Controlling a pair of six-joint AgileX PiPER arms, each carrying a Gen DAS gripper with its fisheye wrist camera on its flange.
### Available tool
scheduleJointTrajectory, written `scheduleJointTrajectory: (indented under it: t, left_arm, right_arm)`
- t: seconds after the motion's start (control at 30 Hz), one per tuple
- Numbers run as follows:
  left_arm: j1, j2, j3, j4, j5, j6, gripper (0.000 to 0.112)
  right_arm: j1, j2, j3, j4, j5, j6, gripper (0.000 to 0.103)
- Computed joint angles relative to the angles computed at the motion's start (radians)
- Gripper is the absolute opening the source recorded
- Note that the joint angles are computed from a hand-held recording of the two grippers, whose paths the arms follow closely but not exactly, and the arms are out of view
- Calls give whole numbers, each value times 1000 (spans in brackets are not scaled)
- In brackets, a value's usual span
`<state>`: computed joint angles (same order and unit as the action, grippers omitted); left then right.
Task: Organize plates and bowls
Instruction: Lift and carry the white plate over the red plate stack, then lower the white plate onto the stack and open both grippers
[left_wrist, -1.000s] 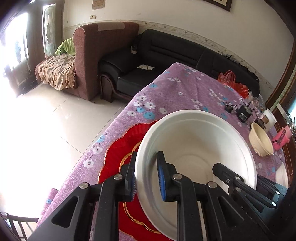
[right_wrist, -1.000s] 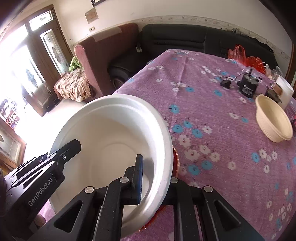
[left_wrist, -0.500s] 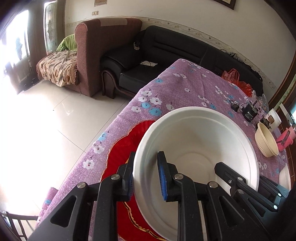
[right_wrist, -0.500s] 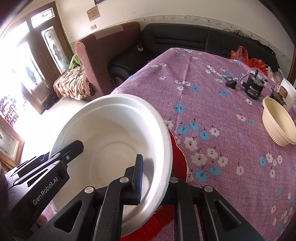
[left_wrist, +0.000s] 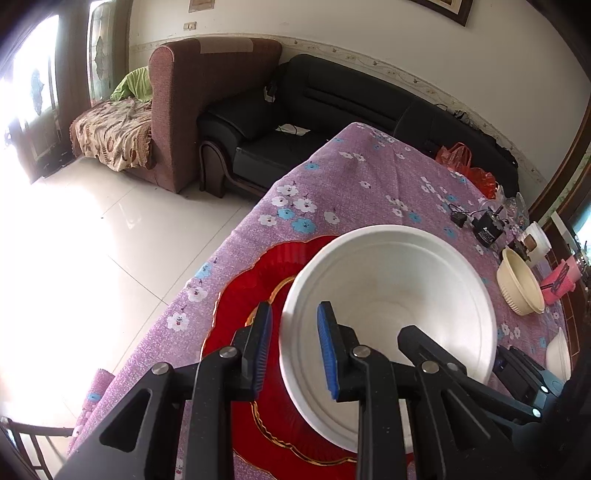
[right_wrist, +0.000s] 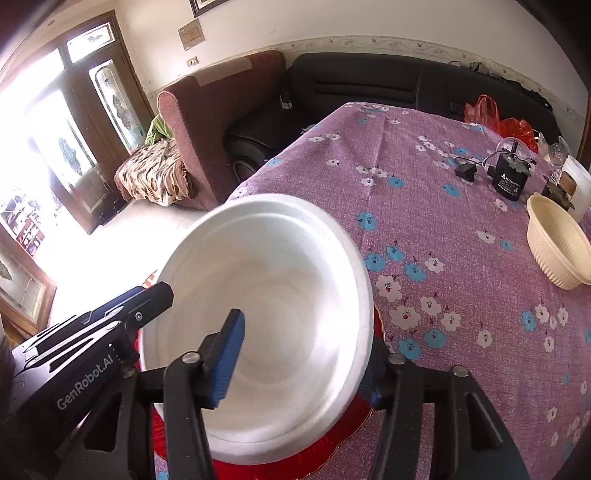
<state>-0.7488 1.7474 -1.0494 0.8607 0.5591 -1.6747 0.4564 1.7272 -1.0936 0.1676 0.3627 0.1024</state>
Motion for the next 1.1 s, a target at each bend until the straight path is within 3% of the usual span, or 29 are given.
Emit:
scheduleJointTrajectory:
  t: [0.4,0.57,0.63,0.73,1.1]
  left_arm:
    - [-45,-127,105,70,-25,-107,30]
    - [-64,-191,175,131,-33,-203,33]
    - [-63,-199,185,138,-42,-215,33]
    - [-55,-203,196,138,-59,-221,34]
    - [-95,-225,209,163,-32,-260,39]
  right_arm:
    - [-43,-65,33,68,22,-67,61]
    - [-55,-109,34,-158,-19,176,59]
    - [-62,-83,-14,-164,15,175,35]
    - [-97,-17,-100,0,87,36,14]
    - [-123,7,-117,133,163,-70,13]
